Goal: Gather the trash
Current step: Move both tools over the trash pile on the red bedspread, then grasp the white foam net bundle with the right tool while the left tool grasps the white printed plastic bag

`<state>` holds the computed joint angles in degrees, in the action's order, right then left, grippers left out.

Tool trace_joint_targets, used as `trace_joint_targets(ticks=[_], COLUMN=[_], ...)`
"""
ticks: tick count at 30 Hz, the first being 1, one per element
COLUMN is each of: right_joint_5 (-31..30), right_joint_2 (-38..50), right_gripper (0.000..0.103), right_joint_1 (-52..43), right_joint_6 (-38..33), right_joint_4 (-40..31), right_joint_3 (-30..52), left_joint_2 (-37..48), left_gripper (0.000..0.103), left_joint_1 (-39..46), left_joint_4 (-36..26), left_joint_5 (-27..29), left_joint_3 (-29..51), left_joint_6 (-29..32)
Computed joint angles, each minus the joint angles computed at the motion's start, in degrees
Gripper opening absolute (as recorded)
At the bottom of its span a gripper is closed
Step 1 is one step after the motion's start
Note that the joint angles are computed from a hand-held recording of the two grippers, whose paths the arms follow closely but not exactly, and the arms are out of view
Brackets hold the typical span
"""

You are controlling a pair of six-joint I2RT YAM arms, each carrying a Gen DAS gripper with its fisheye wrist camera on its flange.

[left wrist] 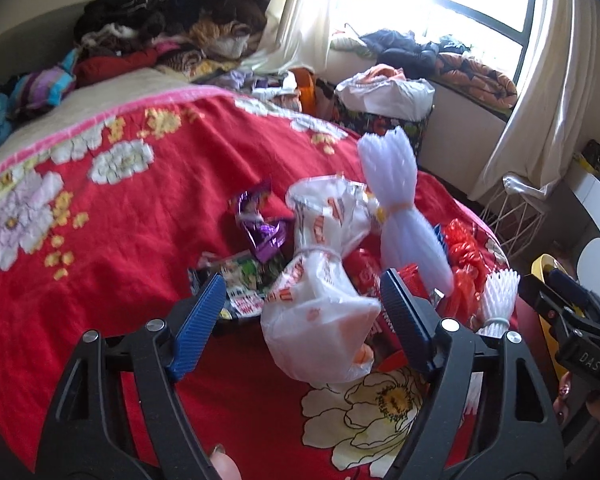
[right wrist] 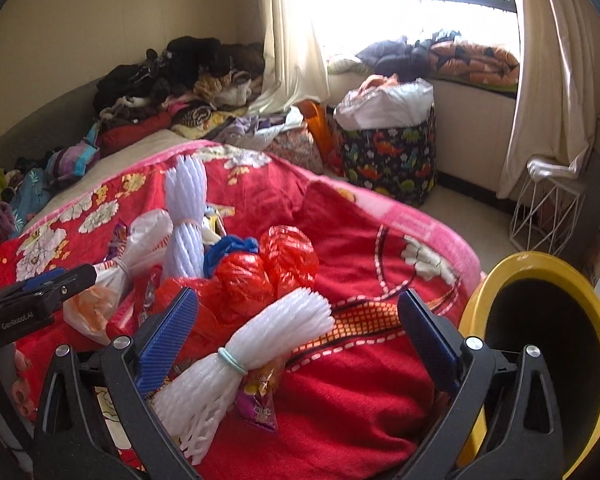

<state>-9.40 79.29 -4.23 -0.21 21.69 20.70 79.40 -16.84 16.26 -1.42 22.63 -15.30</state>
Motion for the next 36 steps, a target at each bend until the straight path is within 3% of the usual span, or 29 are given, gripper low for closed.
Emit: trace_joint_targets(ticks=[3,8,9,15,18,22,36], right_joint_5=[-1.18,-4.03,-4.8,-10.63,-11.98,-14.44,-20.8], right_joint_2=[2.29,6.52,7.38,10.5,8.45,5.59,-6.02], right_gripper=[0.097,0.096,0.093,0.043,0.03,0.018,0.012], right_joint_1=[-0.38,-1.27,-1.38,-2.6,-3.24,-4.94,-9.68], right_joint_6=[0.54,2.46,2.83,3.18,3.01,3.14,1.52], right_joint_4=[-0.57,-3.5,-4.05,-9.37,-9.7,-10.73,-16.65], right_joint_3=[1.14,4.48,5.21,9.1,8.0,6.82,4.81], left_joint_2=[1.15,2.67,2.72,3.7,3.24,1.45,-10.82], left_gripper=[0.063,0.061,0.057,0.045,0.037,0.033,0.027], left_joint_1=[-0.33,-0.46,-0.44,-1.86,-1.83,-1.85,-1.79], left_joint_4=[-0.56,-0.84,-0.89,-1.78,-1.97,-2.16,-5.73], left_joint_5=[0.6,1.5,1.56,0.03,-0.16,-0.28,-0.09], left_joint_3=[0.71,0.66,0.56,1.72,1.48,0.72,0.8], left_joint_6=[0.08,-1.12,-1.34,-2.17,-1.97,-1.39,-1.48])
